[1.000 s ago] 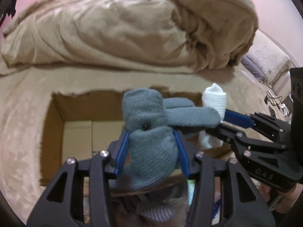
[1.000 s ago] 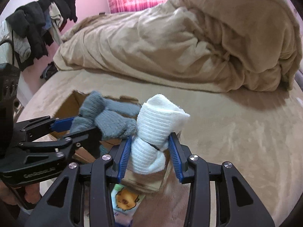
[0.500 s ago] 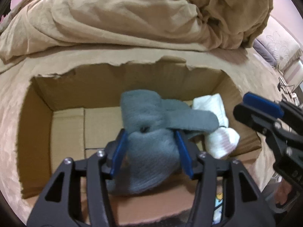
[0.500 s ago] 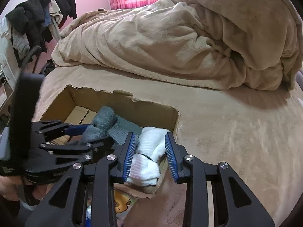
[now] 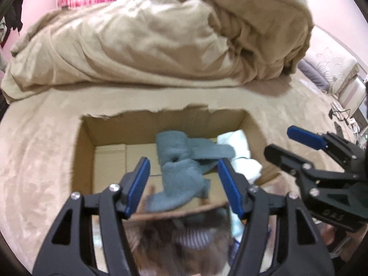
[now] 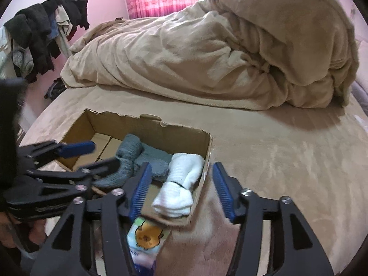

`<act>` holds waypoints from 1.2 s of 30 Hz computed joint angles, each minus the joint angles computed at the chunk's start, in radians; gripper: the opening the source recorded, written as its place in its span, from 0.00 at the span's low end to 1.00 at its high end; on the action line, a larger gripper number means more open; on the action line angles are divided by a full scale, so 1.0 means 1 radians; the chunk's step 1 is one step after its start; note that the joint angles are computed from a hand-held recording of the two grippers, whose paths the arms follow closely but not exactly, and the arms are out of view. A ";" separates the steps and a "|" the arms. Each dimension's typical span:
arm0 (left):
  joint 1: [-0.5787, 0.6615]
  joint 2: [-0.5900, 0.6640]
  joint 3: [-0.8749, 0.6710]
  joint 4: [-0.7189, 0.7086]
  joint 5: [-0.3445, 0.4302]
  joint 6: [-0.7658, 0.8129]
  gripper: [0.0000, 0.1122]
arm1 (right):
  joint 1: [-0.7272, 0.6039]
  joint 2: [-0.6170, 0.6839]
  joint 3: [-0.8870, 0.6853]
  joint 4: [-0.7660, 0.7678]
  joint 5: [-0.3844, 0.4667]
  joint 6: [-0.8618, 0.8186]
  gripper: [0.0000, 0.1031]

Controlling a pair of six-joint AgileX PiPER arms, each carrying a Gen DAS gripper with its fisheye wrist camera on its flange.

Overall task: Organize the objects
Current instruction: 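Carry gloves and socks into the box and open both tools, then withdraw both tools from the box toward the remaining items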

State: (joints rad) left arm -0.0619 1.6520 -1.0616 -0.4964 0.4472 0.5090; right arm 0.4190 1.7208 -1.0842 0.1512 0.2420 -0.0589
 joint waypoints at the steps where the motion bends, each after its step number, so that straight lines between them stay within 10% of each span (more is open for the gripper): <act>1: 0.008 -0.037 0.020 -0.011 0.007 0.010 0.57 | 0.006 -0.020 0.014 -0.037 -0.004 0.040 0.65; 7: 0.079 -0.295 0.148 -0.052 0.078 0.061 0.58 | 0.071 -0.185 0.110 -0.351 0.014 0.389 0.70; 11: 0.181 -0.460 0.229 -0.099 0.128 0.105 0.88 | 0.125 -0.297 0.165 -0.495 0.055 0.563 0.74; 22: 0.603 -0.698 0.419 -0.237 0.355 0.359 0.88 | 0.314 -0.508 0.296 -0.814 0.191 0.957 0.76; 28: 0.689 -0.795 0.583 -0.262 0.275 0.495 0.88 | 0.441 -0.569 0.437 -1.103 0.205 1.329 0.79; 36: 0.686 -0.747 0.728 -0.373 0.174 0.714 0.88 | 0.438 -0.487 0.474 -1.079 0.156 1.316 0.79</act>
